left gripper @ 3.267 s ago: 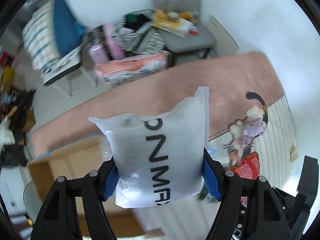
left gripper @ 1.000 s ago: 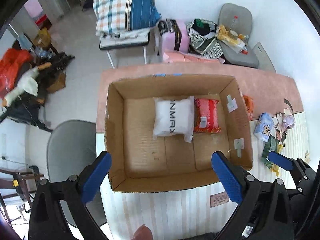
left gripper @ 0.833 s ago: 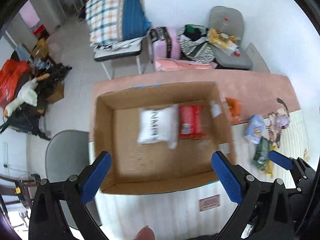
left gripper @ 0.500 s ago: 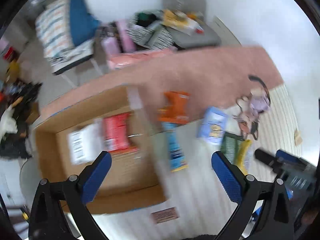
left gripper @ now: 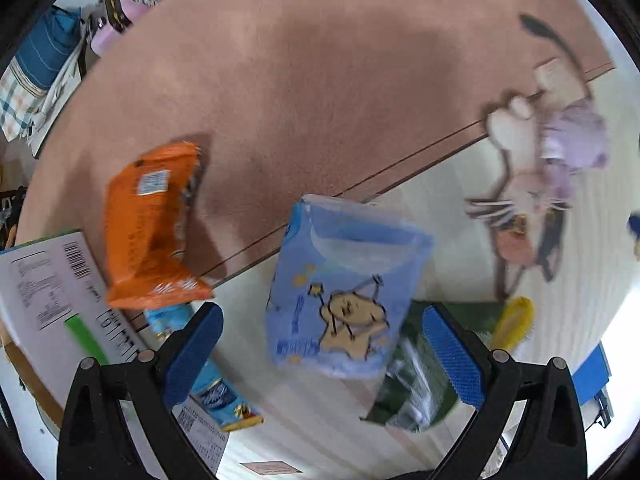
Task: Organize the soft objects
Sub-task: 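Grasp the blue wipes pack with the left tool while the right tool grasps the lavender towel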
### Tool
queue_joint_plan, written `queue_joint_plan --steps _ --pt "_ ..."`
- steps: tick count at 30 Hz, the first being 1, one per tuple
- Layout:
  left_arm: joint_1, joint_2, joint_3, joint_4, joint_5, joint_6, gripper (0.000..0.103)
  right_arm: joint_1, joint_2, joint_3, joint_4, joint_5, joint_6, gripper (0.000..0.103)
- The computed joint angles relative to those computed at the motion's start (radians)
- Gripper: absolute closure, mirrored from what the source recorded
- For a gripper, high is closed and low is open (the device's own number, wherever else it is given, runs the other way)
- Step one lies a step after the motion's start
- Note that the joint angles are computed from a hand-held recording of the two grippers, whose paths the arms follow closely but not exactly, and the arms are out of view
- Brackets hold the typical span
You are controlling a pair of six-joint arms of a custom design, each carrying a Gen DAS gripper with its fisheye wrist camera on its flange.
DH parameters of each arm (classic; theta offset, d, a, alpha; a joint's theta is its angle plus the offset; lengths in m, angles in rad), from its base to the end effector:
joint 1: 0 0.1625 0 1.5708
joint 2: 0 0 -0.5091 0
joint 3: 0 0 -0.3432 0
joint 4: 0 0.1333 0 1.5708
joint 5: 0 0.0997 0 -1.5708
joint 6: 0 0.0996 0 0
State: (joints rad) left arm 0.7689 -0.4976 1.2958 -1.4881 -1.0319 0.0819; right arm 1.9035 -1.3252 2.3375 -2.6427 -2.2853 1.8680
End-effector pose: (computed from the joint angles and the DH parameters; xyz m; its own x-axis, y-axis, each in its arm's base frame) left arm -0.3637 -0.6085 0.0284 -0.2739 0.9253 -0.2624 0.4814 0.3681 0.7954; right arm 0.1981 -0.3650 0.2961 -0.0989 0.9636 -0.2485 0.7904 -0.0757 -0.6080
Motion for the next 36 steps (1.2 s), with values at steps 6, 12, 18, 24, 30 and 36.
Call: queue_joint_plan --steps 6,12,18,24,30,36 --pt "0.021 0.025 -0.028 0.048 -0.018 -0.078 0.001 -0.193 -0.012 0.010 -0.011 0.124 -0.151 0.034" --pt "0.017 0.025 -0.011 0.035 -0.023 -0.053 0.001 -0.197 0.069 -0.140 0.270 0.180 -0.418 0.059" --pt "-0.003 0.029 0.036 0.012 -0.011 -0.017 0.001 -0.177 0.131 -0.173 0.329 0.240 -0.537 0.056" --pt "-0.015 0.017 0.082 -0.022 0.003 -0.023 0.048 -0.176 0.153 -0.131 0.254 0.228 -0.492 0.053" --pt "-0.006 -0.008 0.064 -0.018 -0.027 -0.062 0.057 -0.136 0.142 -0.124 0.249 0.201 -0.456 0.064" --pt "0.007 -0.072 0.055 -0.029 -0.096 -0.078 0.058 -0.024 0.162 -0.213 0.297 0.152 -0.423 0.064"
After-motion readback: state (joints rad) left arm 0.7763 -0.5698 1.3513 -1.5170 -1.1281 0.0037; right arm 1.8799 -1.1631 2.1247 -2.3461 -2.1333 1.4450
